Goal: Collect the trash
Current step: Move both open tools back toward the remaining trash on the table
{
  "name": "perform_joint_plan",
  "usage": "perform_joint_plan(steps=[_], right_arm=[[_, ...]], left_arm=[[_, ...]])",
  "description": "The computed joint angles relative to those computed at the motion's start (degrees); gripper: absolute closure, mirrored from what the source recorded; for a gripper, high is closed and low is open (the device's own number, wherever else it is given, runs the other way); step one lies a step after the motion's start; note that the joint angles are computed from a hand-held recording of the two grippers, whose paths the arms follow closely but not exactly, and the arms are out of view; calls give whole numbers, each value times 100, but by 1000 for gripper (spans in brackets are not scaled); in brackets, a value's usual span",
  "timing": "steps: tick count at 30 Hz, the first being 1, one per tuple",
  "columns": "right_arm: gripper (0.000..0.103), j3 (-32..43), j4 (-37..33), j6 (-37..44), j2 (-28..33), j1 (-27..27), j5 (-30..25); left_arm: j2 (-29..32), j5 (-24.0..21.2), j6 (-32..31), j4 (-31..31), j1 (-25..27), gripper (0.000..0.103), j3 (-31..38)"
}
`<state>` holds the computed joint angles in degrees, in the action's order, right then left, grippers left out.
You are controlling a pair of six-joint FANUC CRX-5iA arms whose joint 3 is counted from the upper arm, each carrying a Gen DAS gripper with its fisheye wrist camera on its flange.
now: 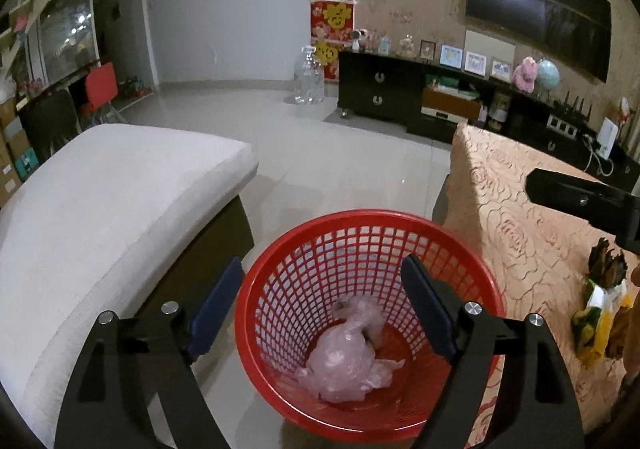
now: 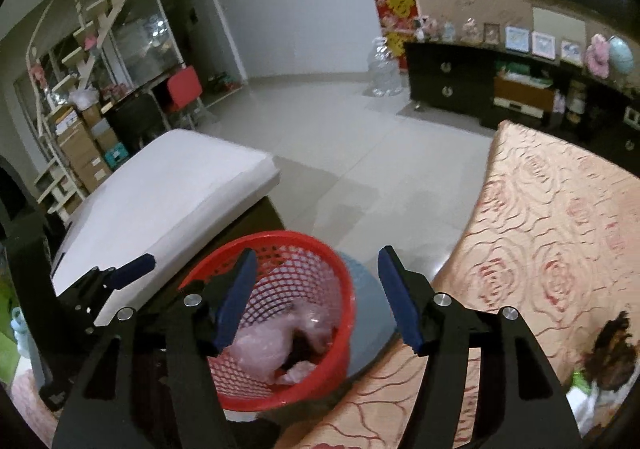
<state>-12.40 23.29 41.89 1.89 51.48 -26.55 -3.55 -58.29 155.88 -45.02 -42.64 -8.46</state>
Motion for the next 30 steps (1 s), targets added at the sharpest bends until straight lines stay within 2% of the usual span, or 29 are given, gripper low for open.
perform_joint_plan(steps=[9,13,15,22,30], right_arm=[[39,-1054,2340,-1934,-623,-206,14],[38,-1548,3306,-2672,-998,-306,-263],[37,-1729,3567,-2847,-1162,-334,-444],[36,-2257,3593,-3104,-1745,-485,-904],[35,-3056,3576,-3758,-2628,-398,-1824]], left_arm=[[-10,90,249,-139,-138,23,77],[12,163,210,-164,-225,23,115],[40,190,193,-168,-265,23,152],[229,380,88,-121,-437,23,351],[588,583,-218,-41,-681,23,686]])
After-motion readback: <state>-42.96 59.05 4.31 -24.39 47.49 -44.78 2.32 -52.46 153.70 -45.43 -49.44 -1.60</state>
